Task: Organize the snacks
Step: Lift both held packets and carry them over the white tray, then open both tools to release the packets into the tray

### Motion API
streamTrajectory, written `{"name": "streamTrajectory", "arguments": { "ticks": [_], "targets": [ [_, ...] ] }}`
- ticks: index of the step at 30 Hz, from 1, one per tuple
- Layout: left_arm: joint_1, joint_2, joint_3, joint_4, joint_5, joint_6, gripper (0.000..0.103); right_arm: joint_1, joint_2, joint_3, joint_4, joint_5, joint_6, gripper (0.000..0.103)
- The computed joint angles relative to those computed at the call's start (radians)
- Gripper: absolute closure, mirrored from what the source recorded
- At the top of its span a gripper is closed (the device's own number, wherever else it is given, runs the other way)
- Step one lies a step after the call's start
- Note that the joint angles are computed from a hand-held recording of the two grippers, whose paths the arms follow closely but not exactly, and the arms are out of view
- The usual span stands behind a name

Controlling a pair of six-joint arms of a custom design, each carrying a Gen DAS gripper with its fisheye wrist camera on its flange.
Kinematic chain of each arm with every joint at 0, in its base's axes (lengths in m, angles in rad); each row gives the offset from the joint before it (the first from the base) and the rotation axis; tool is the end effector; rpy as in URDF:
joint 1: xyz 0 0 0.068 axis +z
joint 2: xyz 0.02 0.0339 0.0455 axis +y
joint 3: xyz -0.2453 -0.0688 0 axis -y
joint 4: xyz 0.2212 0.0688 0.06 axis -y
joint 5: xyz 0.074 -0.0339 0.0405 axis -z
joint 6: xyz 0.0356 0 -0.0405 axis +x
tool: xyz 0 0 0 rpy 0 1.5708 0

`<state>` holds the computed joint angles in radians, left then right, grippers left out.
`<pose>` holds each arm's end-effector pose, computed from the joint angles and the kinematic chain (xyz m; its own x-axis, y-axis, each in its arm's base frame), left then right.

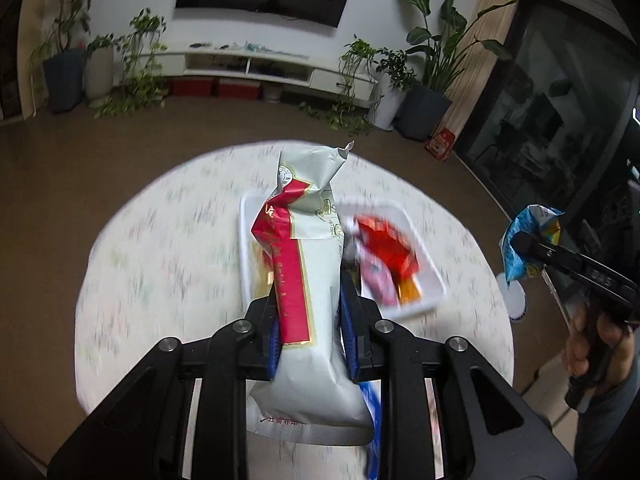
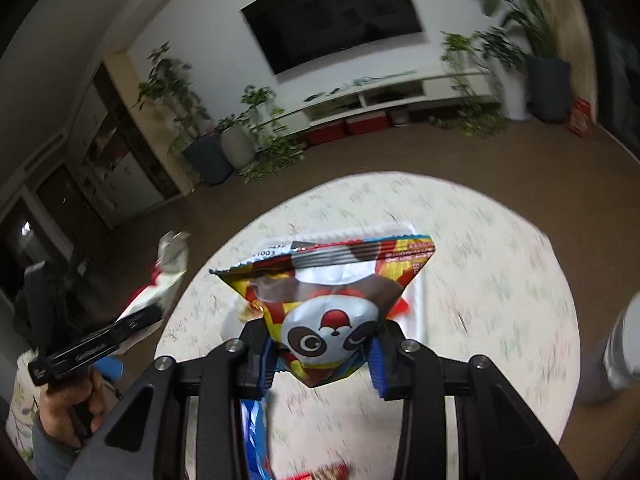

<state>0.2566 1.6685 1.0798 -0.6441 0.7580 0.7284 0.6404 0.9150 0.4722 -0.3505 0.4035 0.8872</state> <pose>0.2909 0.0510 0.1905 -0.6569 0.3274 -0.6792 0.6345 0.7267 -0.2633 0.1454 0.0909 0.1913 -0.6157 0.4304 -0.6600 0.2355 0.8999 0.3671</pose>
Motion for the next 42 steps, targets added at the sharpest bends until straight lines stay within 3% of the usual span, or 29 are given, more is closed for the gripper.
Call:
{"name": "streamTrajectory", "arguments": {
  "ticks": [3, 8, 10, 14, 21, 29, 32, 37, 39, 42],
  "targets": [
    [-0.122, 0.089, 0.097, 0.053, -0.070, -0.107, 0.081, -0.152, 0.217, 0.129, 0.070, -0.166, -0.146, 0.064],
    [-0.272, 0.315, 0.230, 0.133, -0.193, -0.219, 0.081, -0.233, 0.640, 0.323, 0.140, -0.297, -0.235, 0.064],
    [-0.314, 0.375, 0.240, 0.173, -0.235, -0.239, 0.081, -0.246, 0.788, 0.388, 0.154, -0.318, -0.248, 0.064],
    [-0.370, 0.439, 0.215, 0.258, -0.293, -0.246, 0.081, -0.274, 0.940, 0.438, 0.197, -0.349, -0.254, 0.064],
    [-0.398, 0.473, 0.161, 0.358, -0.335, -0.262, 0.081, -0.281, 1.024, 0.486, 0.178, -0.323, -0.285, 0.063],
    [-0.408, 0.467, 0.144, 0.384, -0.352, -0.277, 0.077, -0.271, 1.034, 0.480, 0.198, -0.296, -0.267, 0.060],
    [-0.401, 0.456, 0.127, 0.390, -0.348, -0.276, 0.071, -0.273, 1.041, 0.485, 0.201, -0.280, -0.269, 0.053],
    [-0.391, 0.446, 0.117, 0.409, -0.346, -0.288, 0.059, -0.283, 1.020, 0.456, 0.225, -0.285, -0.261, 0.051],
    [-0.386, 0.440, 0.114, 0.416, -0.361, -0.298, 0.045, -0.284, 1.003, 0.442, 0.230, -0.280, -0.260, 0.049],
    [-0.370, 0.439, 0.117, 0.416, -0.350, -0.309, 0.032, -0.288, 0.975, 0.419, 0.240, -0.275, -0.250, 0.041]
  ]
}}
